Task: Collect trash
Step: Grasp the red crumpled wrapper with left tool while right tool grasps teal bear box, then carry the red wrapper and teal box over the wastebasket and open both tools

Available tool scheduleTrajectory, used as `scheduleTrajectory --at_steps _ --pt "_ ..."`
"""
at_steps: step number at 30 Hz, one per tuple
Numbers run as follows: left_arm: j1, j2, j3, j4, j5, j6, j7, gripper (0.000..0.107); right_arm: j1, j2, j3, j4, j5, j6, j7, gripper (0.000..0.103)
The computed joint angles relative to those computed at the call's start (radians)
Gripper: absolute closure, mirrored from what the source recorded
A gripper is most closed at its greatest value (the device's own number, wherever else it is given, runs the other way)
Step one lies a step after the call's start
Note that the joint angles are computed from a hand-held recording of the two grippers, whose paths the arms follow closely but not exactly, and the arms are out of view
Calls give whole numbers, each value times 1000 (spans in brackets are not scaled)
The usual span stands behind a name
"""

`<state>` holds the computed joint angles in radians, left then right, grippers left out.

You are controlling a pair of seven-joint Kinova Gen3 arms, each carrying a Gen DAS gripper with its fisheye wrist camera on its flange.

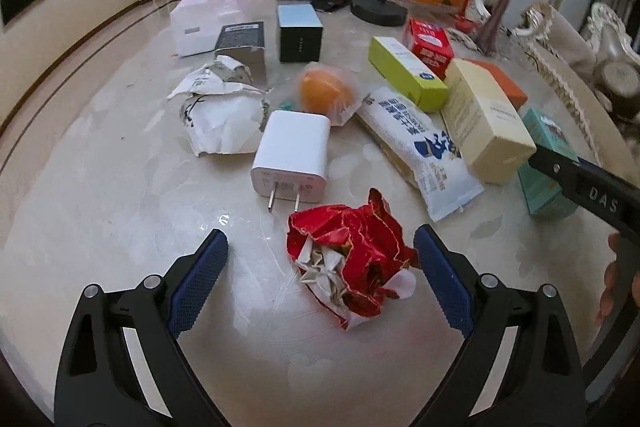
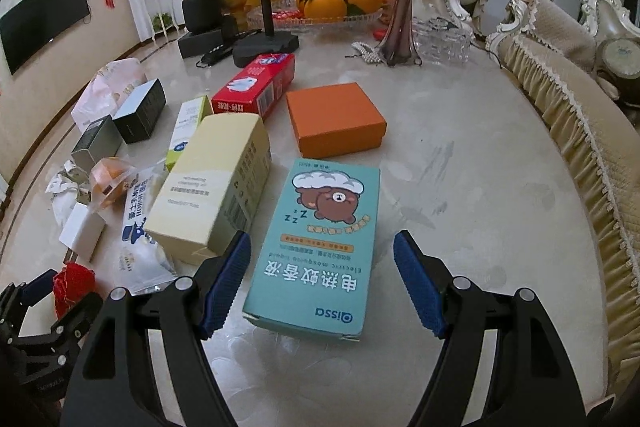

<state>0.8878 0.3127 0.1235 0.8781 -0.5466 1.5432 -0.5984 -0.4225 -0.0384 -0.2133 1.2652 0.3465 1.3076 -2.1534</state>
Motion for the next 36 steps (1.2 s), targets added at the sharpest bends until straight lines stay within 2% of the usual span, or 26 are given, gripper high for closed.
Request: scheduleTrajectory --at_steps 2,4,5,6,12,15,17,21,24,28,33,36 --pt "-2 -8 1 10 0 -5 -8 26 6 0 9 3 -29 -1 15 34" --pt "-18 -41 7 54 12 -48 -8 57 16 1 20 2 -69 1 37 44" --pt "-36 -60 14 80 31 -79 -13 65 19 -3 22 8 -77 -3 34 51" --pt "-62 -81 24 106 63 -113 -24 67 22 -8 21 12 -79 -7 27 54" --pt "-115 -153 68 213 75 -190 -54 70 41 -63 6 50 -95 -30 -3 56" --pt "-163 -214 92 286 130 -246 -56 70 57 -99 0 71 -118 -34 -6 56" --pt "-179 -257 118 335 132 -273 -55 70 66 -136 -14 99 -127 -43 -12 56" --pt "-207 -351 177 421 124 -299 -46 70 79 -235 -20 170 -218 -78 -2 56" --pt "-222 -441 227 475 133 -296 -38 70 88 -315 -58 204 -262 -75 20 56" --pt "-225 -536 306 505 165 -255 -62 70 69 -433 -112 222 -377 -27 41 56" --pt "-221 -645 389 561 284 -211 -43 70 49 -509 -223 216 -534 91 29 56" --pt "-226 -670 422 616 373 -194 -27 70 56 -526 -274 255 -611 146 -3 56"
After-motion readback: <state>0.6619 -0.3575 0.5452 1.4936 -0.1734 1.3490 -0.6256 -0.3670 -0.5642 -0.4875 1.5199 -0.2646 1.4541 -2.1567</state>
